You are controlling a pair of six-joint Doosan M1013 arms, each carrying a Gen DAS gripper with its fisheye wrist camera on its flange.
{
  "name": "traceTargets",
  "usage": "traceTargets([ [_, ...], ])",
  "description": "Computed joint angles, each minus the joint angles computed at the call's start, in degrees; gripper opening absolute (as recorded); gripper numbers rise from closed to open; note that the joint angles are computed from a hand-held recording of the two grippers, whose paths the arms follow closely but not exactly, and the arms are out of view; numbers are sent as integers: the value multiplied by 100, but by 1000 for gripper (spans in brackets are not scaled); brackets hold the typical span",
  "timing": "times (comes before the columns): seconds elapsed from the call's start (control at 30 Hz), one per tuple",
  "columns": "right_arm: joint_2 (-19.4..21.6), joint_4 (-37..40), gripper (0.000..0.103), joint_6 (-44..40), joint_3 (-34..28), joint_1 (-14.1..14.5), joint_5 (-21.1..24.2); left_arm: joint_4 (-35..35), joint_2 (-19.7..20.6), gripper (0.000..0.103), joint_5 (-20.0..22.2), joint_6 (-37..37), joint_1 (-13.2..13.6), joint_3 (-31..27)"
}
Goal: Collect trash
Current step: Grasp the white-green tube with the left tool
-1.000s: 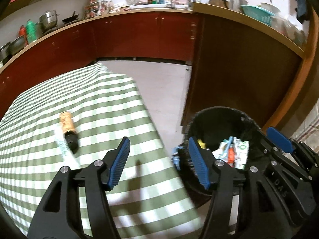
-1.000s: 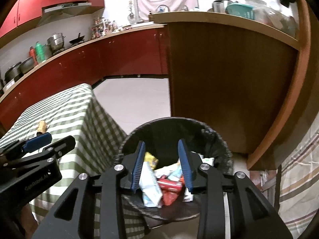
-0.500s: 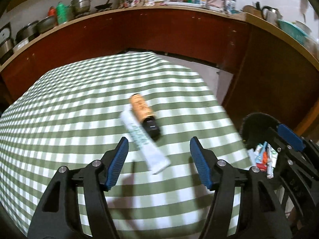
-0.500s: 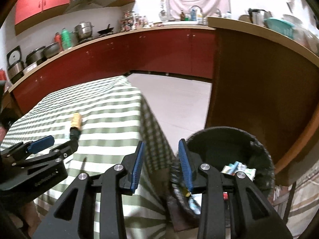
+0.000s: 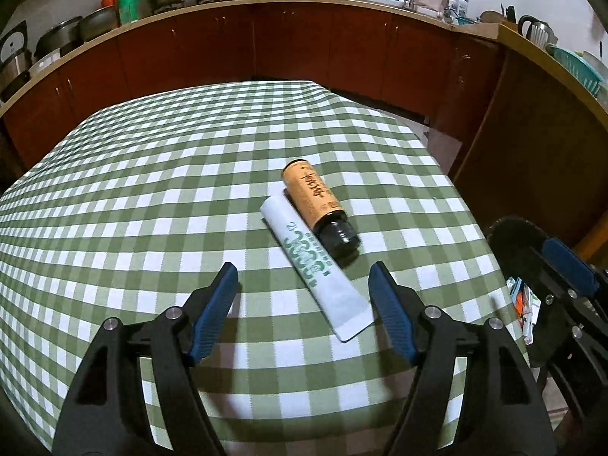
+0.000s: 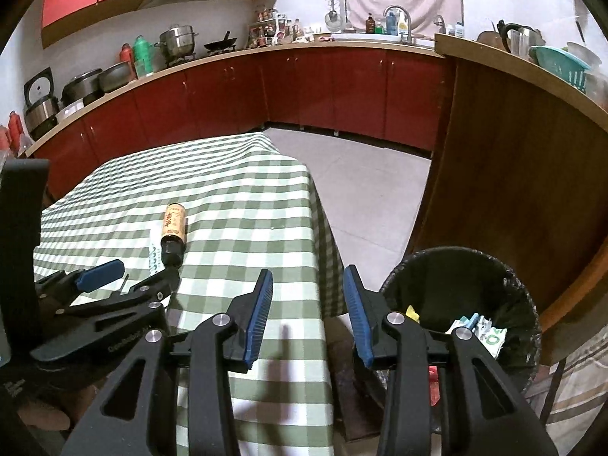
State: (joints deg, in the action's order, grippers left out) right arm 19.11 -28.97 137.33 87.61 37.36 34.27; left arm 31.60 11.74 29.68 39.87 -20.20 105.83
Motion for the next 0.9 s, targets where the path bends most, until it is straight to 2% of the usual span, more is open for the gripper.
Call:
traceTargets([
  [0.1,21,76,40,-94,-29,7,-5,-386,-48,66,-117,289,157,82],
  [0.3,90,230,40,-282,-131,53,7,-430,-167,48,-238,376,288,247],
  [0.4,132,301,40,-378,-188,80,9,-489,-216,35,-312,499,337,301],
  [0.47,166,366,40,-454,-234,99,14,-633,-241,18,-379,738,392,333],
  [0.53,206,415,40,-517,-296,128,33,-884,-254,16,-471,992,444,348],
  [0.67,310,524,40,-701,-460,187,67,-950,-270,16,-524,1031,486,367],
  [0.9,551,900,40,-1187,-810,261,96,-626,-424,16,-503,728,685,507],
])
